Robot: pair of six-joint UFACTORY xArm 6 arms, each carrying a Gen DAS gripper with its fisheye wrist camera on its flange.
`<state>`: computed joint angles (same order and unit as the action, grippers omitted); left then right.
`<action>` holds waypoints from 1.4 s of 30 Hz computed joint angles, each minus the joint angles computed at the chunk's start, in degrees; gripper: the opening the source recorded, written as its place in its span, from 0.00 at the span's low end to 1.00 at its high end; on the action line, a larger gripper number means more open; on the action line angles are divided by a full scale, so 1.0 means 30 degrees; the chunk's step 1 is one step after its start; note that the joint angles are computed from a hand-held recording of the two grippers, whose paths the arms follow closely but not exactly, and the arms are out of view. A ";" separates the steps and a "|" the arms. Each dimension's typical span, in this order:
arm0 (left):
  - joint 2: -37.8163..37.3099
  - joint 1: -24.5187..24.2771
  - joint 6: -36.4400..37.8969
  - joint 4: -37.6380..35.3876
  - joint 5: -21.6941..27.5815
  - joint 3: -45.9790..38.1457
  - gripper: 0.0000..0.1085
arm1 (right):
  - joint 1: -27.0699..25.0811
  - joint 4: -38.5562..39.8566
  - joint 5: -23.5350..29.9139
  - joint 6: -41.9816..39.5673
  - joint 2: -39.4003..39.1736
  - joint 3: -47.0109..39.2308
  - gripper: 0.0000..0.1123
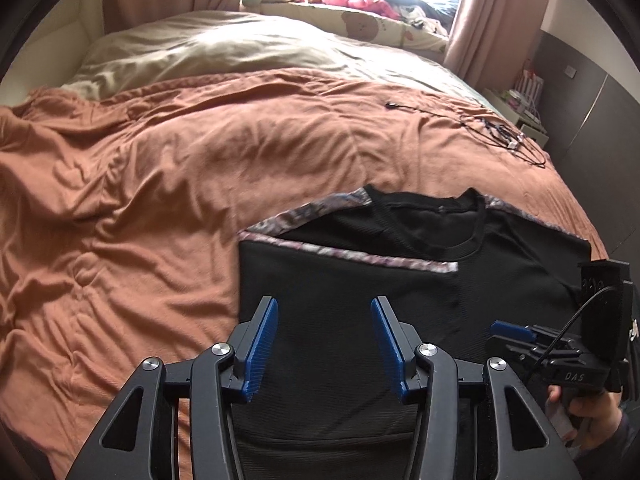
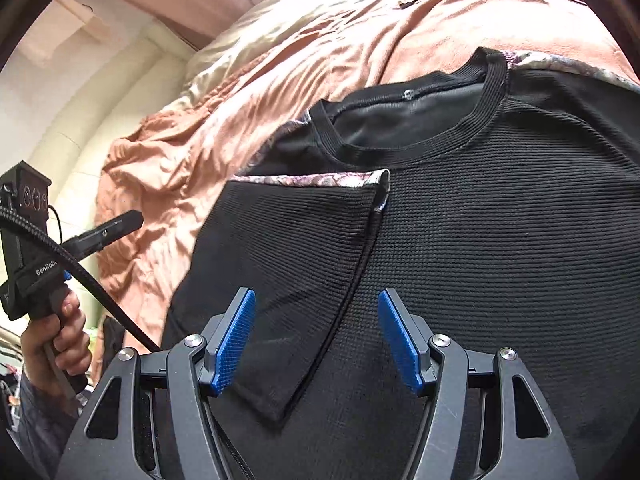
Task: Fold small clothes
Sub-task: 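Lift the gripped side and fold it over toward the collar with left gripper, then open the left gripper and lift it off the folded panel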
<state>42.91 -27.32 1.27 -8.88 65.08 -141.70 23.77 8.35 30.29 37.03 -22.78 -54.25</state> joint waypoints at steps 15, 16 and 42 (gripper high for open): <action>-0.1042 0.1204 0.0465 -0.0389 -0.2317 0.5488 0.30 | 0.0091 -0.3594 -0.0739 0.3809 0.2347 -0.0942 0.00; -0.1085 0.1192 0.0349 -0.0098 -0.2328 0.5682 0.30 | 0.0125 -0.4050 -0.0762 0.4116 0.2188 -0.0787 0.00; -0.9993 -0.0233 -0.2832 0.1011 -0.3836 1.4945 0.55 | 0.4829 -1.2658 0.7857 1.1149 -0.4434 -0.1977 0.62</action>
<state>12.93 -28.02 -7.22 -5.84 53.58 -96.87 38.26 -29.62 53.86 70.48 -36.08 -60.18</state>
